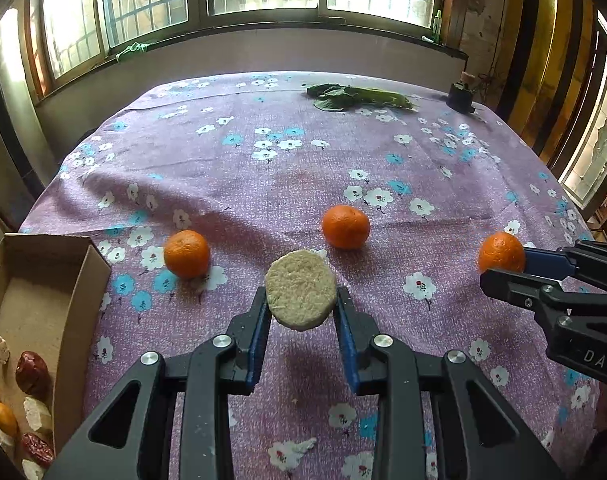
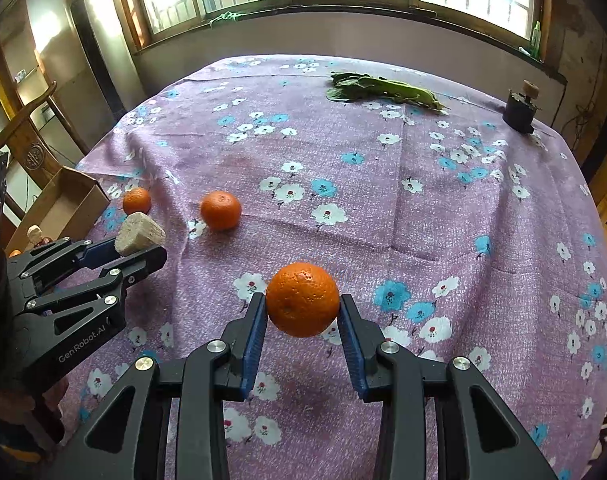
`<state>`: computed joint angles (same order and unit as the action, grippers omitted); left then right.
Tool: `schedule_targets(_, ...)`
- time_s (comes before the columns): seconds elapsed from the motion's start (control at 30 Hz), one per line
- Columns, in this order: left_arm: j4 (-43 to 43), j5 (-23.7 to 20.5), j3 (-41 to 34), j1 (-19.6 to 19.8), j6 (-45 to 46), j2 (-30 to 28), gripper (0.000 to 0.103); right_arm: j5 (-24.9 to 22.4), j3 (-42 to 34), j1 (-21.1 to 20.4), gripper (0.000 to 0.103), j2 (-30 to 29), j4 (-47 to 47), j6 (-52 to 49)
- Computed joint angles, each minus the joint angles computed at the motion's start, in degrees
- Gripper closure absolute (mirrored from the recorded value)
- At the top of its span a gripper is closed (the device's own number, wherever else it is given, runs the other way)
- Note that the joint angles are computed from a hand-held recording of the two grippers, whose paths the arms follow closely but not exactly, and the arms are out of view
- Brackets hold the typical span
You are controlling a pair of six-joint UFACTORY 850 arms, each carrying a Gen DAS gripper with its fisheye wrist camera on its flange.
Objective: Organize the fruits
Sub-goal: 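Grasp a round yam slice with the left tool while the right tool grasps an orange, then carry the yam slice and orange into the box with both tools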
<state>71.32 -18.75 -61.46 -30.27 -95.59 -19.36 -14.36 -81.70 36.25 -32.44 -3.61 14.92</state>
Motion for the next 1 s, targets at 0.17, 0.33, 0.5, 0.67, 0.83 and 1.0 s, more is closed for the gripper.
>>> schedule_targets(0.17, 3.63, -2.22, 4.36, -1.11, -4.74, 4.65, 0.073, 1.5, 2.91, 1.95, 0.064, 2.65, -2.36, 3.34)
schedule_targets(0.33, 5.55, -4.16, 8.71, -2.22, -7.61, 8.86, 0.073, 3.51, 5.39, 4.12, 0.064, 4.42, -2.04, 4.89)
schedule_targets(0.5, 6.81, -5.55, 12.69, -2.86, -10.5, 12.34, 0.073, 5.26, 7.53, 6.36, 0.064, 5.72, -3.37, 7.31)
schedule_targets(0.67, 7.99, -7.56, 15.95, -3.3, -12.75, 15.25, 0.073, 6.3, 8.53, 8.12, 0.064, 6.37, -2.97, 7.3)
schedule_targets(0.83, 8.64, -9.61, 18.55, -3.41, -14.01, 17.74, 0.073, 6.55, 8.17, 9.81, 0.064, 6.36, -2.65, 6.4)
schedule_targets(1.0, 8.66, -10.92, 21.2, -2.82, -14.79, 20.54, 0.073, 6.14, 6.8, 11.27, 0.064, 5.56, 0.06, 2.9)
